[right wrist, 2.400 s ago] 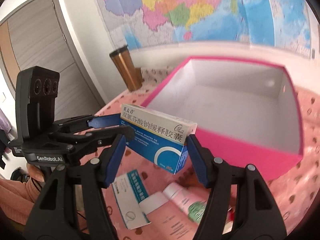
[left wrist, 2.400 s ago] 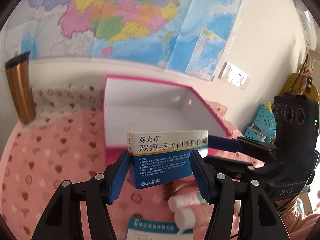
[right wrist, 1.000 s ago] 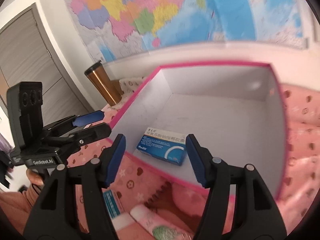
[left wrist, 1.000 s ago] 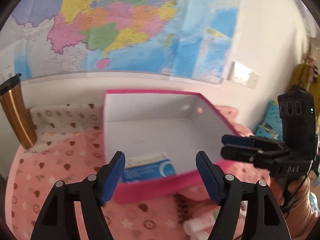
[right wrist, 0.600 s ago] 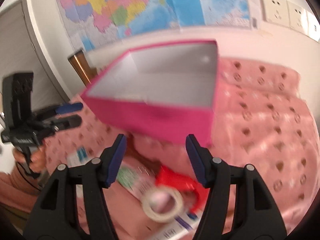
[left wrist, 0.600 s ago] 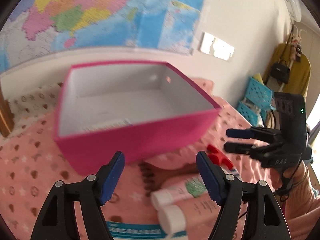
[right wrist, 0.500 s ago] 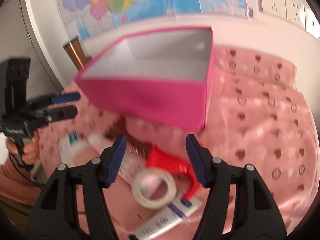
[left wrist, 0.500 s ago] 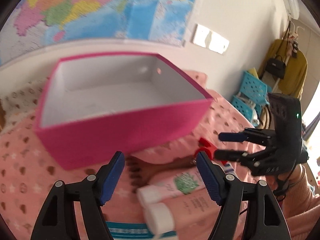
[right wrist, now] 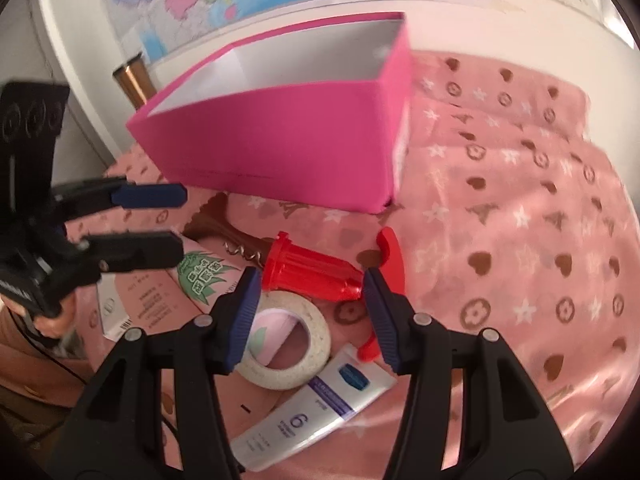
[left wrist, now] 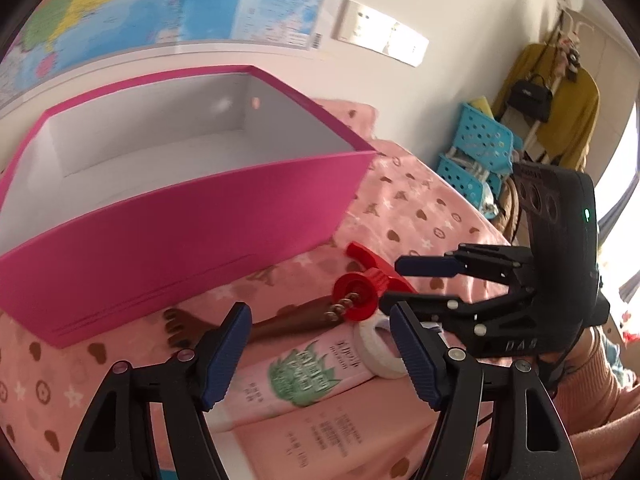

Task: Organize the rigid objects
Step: 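Grasp the red-handled corkscrew by its handle with the right gripper, then carry the corkscrew into the magenta box and open the right gripper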

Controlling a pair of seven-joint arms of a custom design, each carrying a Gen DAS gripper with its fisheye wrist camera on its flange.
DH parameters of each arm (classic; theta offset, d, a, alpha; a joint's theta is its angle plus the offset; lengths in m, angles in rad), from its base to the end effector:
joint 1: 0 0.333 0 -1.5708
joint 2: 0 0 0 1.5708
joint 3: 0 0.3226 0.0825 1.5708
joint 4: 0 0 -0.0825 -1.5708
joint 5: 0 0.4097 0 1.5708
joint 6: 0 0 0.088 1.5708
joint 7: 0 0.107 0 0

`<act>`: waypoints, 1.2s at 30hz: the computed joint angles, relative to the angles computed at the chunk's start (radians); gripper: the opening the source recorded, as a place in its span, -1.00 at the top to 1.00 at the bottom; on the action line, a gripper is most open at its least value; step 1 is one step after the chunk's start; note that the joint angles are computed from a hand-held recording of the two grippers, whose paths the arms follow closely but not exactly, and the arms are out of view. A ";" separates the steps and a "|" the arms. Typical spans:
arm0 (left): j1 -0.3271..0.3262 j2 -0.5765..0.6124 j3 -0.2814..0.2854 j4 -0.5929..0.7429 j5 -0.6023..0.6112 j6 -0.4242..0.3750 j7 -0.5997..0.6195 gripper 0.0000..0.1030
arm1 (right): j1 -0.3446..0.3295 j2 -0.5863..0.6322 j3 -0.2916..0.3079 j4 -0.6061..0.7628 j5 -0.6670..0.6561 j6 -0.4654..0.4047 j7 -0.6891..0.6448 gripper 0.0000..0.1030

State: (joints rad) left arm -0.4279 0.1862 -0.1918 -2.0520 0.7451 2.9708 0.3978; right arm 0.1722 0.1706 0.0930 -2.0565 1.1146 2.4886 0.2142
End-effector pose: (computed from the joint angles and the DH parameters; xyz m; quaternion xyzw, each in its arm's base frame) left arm 0.4963 -0.4051 0.4147 -0.6136 0.6915 -0.3572 0.1332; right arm 0.6017 0.1574 0.3699 -0.8475 0.3544 -0.0149 0.3949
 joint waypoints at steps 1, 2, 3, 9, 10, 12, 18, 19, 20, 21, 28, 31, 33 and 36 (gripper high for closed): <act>0.007 0.013 -0.014 0.013 -0.025 -0.006 0.034 -0.42 | -0.007 0.003 -0.005 0.003 0.005 -0.014 0.013 -0.09; 0.011 0.024 -0.024 0.026 -0.047 -0.015 0.066 -0.42 | -0.015 0.005 -0.009 0.007 0.011 -0.034 0.023 -0.09; 0.012 0.039 -0.033 0.044 -0.071 -0.032 0.097 -0.42 | -0.028 0.009 -0.014 0.013 0.024 -0.066 0.028 -0.09; 0.010 0.107 -0.053 0.120 -0.186 -0.060 0.239 -0.42 | -0.025 0.037 -0.019 0.031 -0.023 -0.025 0.098 -0.09; 0.007 0.120 -0.055 0.137 -0.203 -0.075 0.257 -0.42 | -0.024 0.048 -0.016 0.040 -0.038 -0.019 0.109 -0.03; 0.004 0.144 -0.060 0.168 -0.240 -0.107 0.293 -0.32 | -0.025 0.067 -0.009 0.055 -0.062 -0.014 0.123 0.16; 0.002 0.175 -0.062 0.194 -0.336 -0.132 0.367 0.21 | -0.034 0.081 0.011 0.061 -0.059 0.027 0.098 0.47; 0.006 0.175 -0.066 0.193 -0.349 -0.127 0.375 0.25 | -0.031 0.084 0.012 0.060 -0.062 0.044 0.101 0.66; 0.009 0.176 -0.068 0.191 -0.360 -0.118 0.382 0.27 | -0.035 0.085 0.014 0.061 -0.058 0.041 0.099 0.68; 0.008 0.175 -0.067 0.189 -0.366 -0.114 0.384 0.30 | -0.040 0.081 0.018 0.056 -0.044 0.040 0.088 0.68; -0.031 0.138 -0.027 0.151 -0.326 -0.061 0.330 0.31 | -0.039 0.011 0.021 -0.007 0.066 0.097 -0.010 0.68; -0.059 0.100 0.003 0.130 -0.258 -0.044 0.272 0.31 | -0.030 -0.034 0.012 -0.031 0.114 0.098 -0.056 0.68; -0.080 0.070 0.029 0.115 -0.186 -0.036 0.210 0.31 | -0.021 -0.072 0.004 -0.050 0.151 0.100 -0.100 0.68; -0.089 0.033 0.048 0.109 -0.079 -0.037 0.121 0.31 | -0.004 -0.113 -0.012 -0.056 0.196 0.091 -0.160 0.68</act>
State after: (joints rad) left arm -0.5171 0.2191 -0.1438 -1.9431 0.6662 2.9333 0.5185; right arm 0.1682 0.0573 0.0814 -2.1126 1.3103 2.5793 0.0541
